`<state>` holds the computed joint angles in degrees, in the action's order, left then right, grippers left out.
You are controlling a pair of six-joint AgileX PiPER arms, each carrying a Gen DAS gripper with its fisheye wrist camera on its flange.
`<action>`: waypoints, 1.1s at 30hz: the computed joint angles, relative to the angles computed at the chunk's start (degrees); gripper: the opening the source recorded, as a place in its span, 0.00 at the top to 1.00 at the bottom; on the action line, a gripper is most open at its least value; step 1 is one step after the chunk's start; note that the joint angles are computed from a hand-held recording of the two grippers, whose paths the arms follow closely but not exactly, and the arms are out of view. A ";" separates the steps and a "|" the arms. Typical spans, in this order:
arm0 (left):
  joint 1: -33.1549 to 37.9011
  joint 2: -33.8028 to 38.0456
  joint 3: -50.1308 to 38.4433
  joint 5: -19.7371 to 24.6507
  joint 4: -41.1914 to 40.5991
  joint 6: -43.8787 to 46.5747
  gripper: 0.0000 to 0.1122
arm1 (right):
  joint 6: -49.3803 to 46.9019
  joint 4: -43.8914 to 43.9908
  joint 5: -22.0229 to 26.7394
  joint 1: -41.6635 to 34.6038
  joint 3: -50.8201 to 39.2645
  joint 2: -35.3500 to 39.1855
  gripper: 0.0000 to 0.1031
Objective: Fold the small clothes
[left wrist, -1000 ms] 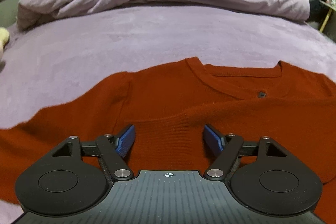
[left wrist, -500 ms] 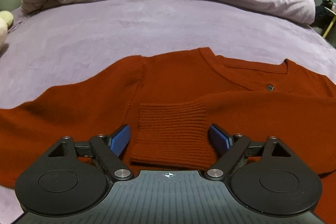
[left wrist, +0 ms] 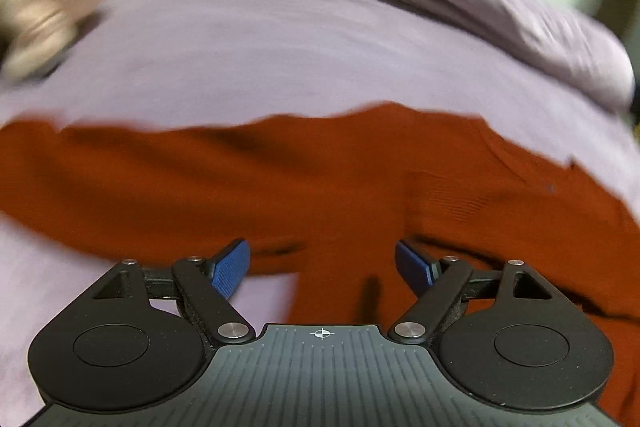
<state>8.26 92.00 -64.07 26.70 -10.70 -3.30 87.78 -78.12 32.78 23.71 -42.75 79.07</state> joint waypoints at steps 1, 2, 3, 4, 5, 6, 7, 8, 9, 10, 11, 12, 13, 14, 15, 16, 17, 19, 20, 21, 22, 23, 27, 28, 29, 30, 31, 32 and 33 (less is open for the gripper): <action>4.43 -2.12 2.71 -0.28 -4.81 4.19 0.24 | -1.09 3.18 -0.66 0.85 1.49 -2.99 0.52; 8.93 -3.39 4.43 -0.08 -8.15 7.29 0.25 | -1.85 6.29 -0.93 2.07 3.07 -5.97 0.51; 13.19 -3.92 5.45 0.06 -10.63 9.83 0.26 | -1.70 8.69 -1.39 3.36 4.86 -8.82 0.48; 17.37 -3.52 5.49 0.42 -12.08 11.83 0.27 | -2.59 11.57 -2.09 4.07 5.95 -10.79 0.47; 20.96 -2.39 4.57 1.07 -11.51 11.55 0.30 | -4.08 15.39 -2.45 4.77 6.52 -12.26 0.47; 24.62 -0.66 3.03 1.95 -11.79 11.43 0.31 | -4.57 18.28 -2.50 5.51 6.86 -13.15 0.47; 27.89 1.04 1.60 2.72 -14.37 13.21 0.34 | -4.77 20.35 -2.70 6.04 7.02 -13.62 0.47; 31.12 2.95 0.20 3.11 -18.80 16.43 0.38 | -5.10 22.07 -3.08 6.48 6.98 -13.85 0.48; 33.79 5.01 -1.51 3.90 -23.35 19.73 0.40 | -5.04 23.18 -3.25 7.12 6.69 -13.71 0.48; 36.37 7.55 -3.87 5.47 -28.11 22.59 0.44 | -4.04 23.19 -3.16 7.99 6.34 -12.98 0.49; 37.84 9.34 -5.77 6.52 -30.58 23.15 0.46 | -3.86 23.78 -2.38 9.04 5.69 -12.41 0.53; 39.35 11.38 -7.88 7.54 -33.35 23.28 0.46 | -4.62 24.82 -2.06 9.64 4.78 -11.64 0.54; 40.28 12.90 -9.52 7.90 -34.76 22.34 0.49 | -4.70 25.11 -2.04 10.04 4.09 -10.91 0.55; 40.69 14.47 -11.31 8.06 -35.36 20.80 0.49 | -4.11 24.91 -1.77 10.68 3.55 -10.55 0.55; 40.89 16.04 -12.99 8.51 -36.27 20.73 0.51 | -3.20 24.45 -1.62 11.34 3.25 -10.43 0.55; 41.07 17.68 -15.10 9.03 -36.41 20.45 0.55 | -2.88 24.29 -1.89 11.45 3.10 -10.36 0.55; 41.15 18.57 -15.99 8.88 -36.45 20.09 0.60 | -2.51 24.15 -1.61 12.00 2.81 -10.21 0.56; 41.10 20.50 -18.44 9.04 -35.95 17.87 0.76 | -2.47 24.16 -1.12 12.52 2.19 -9.41 0.57; 41.45 21.54 -19.39 9.26 -35.84 17.30 0.87 | -2.69 24.47 -0.96 12.66 1.94 -9.07 0.57; 42.27 22.16 -19.90 10.19 -36.97 17.96 0.88 | -2.96 24.86 -0.97 12.59 1.79 -8.84 0.58; 42.93 22.19 -19.63 10.73 -38.98 19.27 0.89 | -3.20 25.28 -1.04 12.52 1.73 -8.65 0.59; 43.11 21.61 -18.93 10.44 -40.17 20.65 0.90 | -3.47 25.63 -1.08 12.49 1.70 -8.50 0.60; 39.50 13.89 -13.14 5.92 -41.17 31.09 0.92 | -3.28 25.52 -1.51 11.94 2.03 -8.42 0.61; 37.92 11.09 -11.51 5.32 -42.95 35.37 0.92 | -3.37 25.70 -1.90 11.50 2.16 -8.51 0.61; 36.18 8.15 -9.86 5.35 -45.90 40.35 0.92 | -3.44 25.89 -2.15 11.15 2.21 -8.61 0.62; 34.13 5.03 -8.20 6.23 -49.67 45.87 0.92 | -3.32 25.89 -2.52 10.75 2.35 -8.83 0.62; 31.97 2.24 -6.75 7.23 -52.32 49.96 0.92 | -3.10 25.70 -2.98 10.35 2.55 -9.12 0.62; 28.66 -0.84 -5.20 7.29 -54.12 53.00 0.92 | -3.09 25.61 -3.02 10.13 2.61 -9.43 0.63; 24.94 -3.57 -3.67 7.26 -56.14 55.99 0.92 | -2.34 24.95 -2.92 10.13 2.76 -9.75 0.63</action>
